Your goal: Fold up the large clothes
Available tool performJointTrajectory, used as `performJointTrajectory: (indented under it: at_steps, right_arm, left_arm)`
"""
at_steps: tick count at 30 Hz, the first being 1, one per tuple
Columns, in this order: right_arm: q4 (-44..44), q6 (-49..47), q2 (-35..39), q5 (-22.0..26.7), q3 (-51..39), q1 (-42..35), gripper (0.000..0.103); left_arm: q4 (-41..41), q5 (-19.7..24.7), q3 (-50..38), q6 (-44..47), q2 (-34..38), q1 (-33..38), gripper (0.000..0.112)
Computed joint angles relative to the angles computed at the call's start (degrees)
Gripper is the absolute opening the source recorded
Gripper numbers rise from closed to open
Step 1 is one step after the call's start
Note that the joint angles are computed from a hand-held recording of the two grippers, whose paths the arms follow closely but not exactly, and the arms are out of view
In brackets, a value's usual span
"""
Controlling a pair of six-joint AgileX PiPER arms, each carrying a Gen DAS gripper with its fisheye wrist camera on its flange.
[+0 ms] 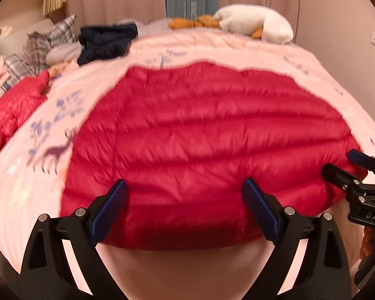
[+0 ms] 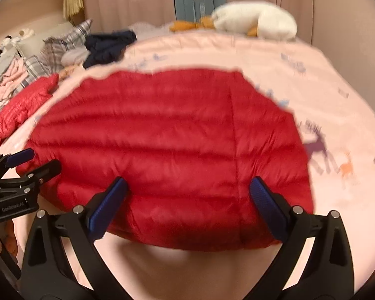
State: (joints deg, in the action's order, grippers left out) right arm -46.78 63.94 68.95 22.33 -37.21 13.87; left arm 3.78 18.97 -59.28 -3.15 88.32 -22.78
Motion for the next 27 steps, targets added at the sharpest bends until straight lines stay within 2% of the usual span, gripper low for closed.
performJointTrajectory:
  at_steps: [2, 5, 8, 11, 14, 17, 20, 24, 27]
  right_arm:
    - [-4.2, 3.4, -1.4, 0.6, -0.7, 0.7, 0.101]
    - [-3.9, 3.0, -1.0, -1.2, -2.2, -1.5, 0.101]
    - [-5.4, 5.0, 1.0, -5.8, -3.0, -4.8, 0.101]
    - [-0.7, 1.0, 4.3, -8.4, -4.5, -7.4, 0.101]
    - [5.3, -5.4, 8.4, -8.2, -6.6, -8.2, 0.101]
    - [5.2, -6.1, 10.7, -8.5, -7.0, -8.2, 0.101]
    - [10.0, -11.0, 12.2, -8.6, -7.6, -8.7, 0.101]
    - [11.7, -12.9, 13.1, -8.4, -7.9, -8.9, 0.101]
    - [18.0, -19.0, 12.9, -7.8, -8.5, -9.5, 0.101]
  left_arm:
    - [-0.6, 0.1, -1.6, 0.5, -0.3, 0.0, 0.094]
    - [2.9, 0.7, -4.7, -3.3, 1.3, -0.6, 0.094]
    - [5.1, 1.0, -7.1, -6.1, 3.4, -1.1, 0.094]
    - [5.8, 2.0, -9.3, -7.4, 6.1, -1.5, 0.094]
    - [1.0, 2.9, -10.8, -3.0, 8.0, -0.5, 0.094]
    - [-0.5, 3.5, -11.5, -0.9, 9.5, -0.2, 0.095]
    - [-2.0, 3.8, -11.9, 0.8, 10.6, 0.1, 0.099]
    - [-1.6, 4.0, -12.3, 0.5, 11.2, 0.1, 0.100]
    - [-1.5, 4.8, -12.5, 0.4, 10.8, 0.1, 0.100]
